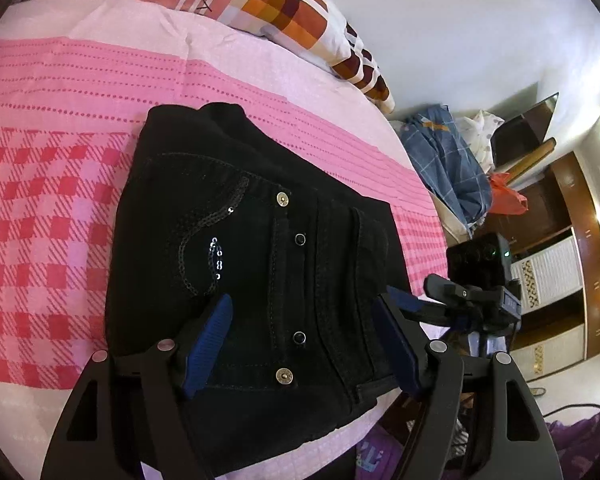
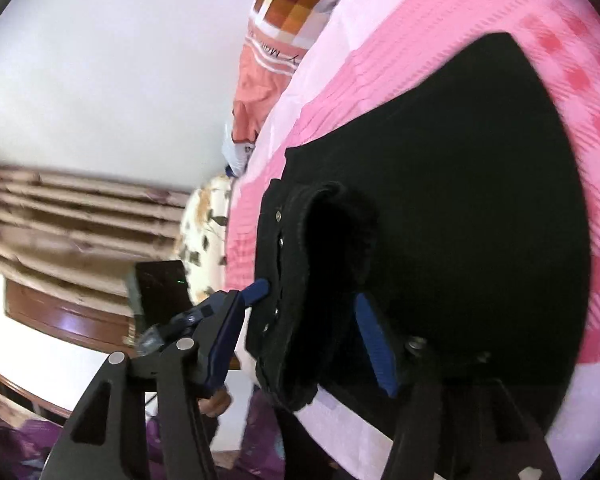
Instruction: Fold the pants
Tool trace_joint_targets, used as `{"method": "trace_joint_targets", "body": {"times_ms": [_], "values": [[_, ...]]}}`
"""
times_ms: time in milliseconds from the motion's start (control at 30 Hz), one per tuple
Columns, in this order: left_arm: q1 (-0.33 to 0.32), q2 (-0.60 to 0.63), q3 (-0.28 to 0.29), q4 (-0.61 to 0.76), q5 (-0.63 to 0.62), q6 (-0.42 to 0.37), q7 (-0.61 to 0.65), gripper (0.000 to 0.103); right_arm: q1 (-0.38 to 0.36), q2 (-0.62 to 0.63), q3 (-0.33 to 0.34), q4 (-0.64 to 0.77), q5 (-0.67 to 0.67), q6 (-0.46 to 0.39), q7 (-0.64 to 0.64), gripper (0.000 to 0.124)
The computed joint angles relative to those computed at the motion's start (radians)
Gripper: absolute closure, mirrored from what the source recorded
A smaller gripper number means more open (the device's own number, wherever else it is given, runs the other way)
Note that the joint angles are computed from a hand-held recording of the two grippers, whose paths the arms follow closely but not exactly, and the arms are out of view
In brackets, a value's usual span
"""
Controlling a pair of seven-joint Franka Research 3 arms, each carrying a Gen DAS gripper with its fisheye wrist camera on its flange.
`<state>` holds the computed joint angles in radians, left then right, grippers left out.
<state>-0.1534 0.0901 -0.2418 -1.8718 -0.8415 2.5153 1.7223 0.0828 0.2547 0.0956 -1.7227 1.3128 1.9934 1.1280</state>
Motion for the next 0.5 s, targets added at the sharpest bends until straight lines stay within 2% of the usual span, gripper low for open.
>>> {"method": "trace_joint_targets", "body": {"times_ms": [200,267,300,433,500], "values": [[0.006,0.001,0.000,0.000,-0.029,-0.011,0.022,0.030,0.015,0.040,0.019,0.042,-0.014,-0.013,0.031,0.069],[0.005,-0.002,0.000,-0.005,-0.025,-0.005,0.023,0.030,0.044,0.048,0.025,0.065,-0.073,0.023,0.043,0.068],[0.004,-0.006,0.000,-0.010,-0.025,-0.001,0.025,0.029,0.051,0.050,0.027,0.072,-0.095,0.031,0.047,0.066],[-0.003,-0.009,0.000,-0.017,-0.022,0.011,0.038,0.027,0.085,0.040,0.034,0.089,-0.188,0.075,0.085,0.046],[-0.004,-0.009,-0.001,-0.017,-0.026,0.015,0.047,0.025,0.108,0.036,0.036,0.107,-0.275,0.064,0.099,0.044]]}}
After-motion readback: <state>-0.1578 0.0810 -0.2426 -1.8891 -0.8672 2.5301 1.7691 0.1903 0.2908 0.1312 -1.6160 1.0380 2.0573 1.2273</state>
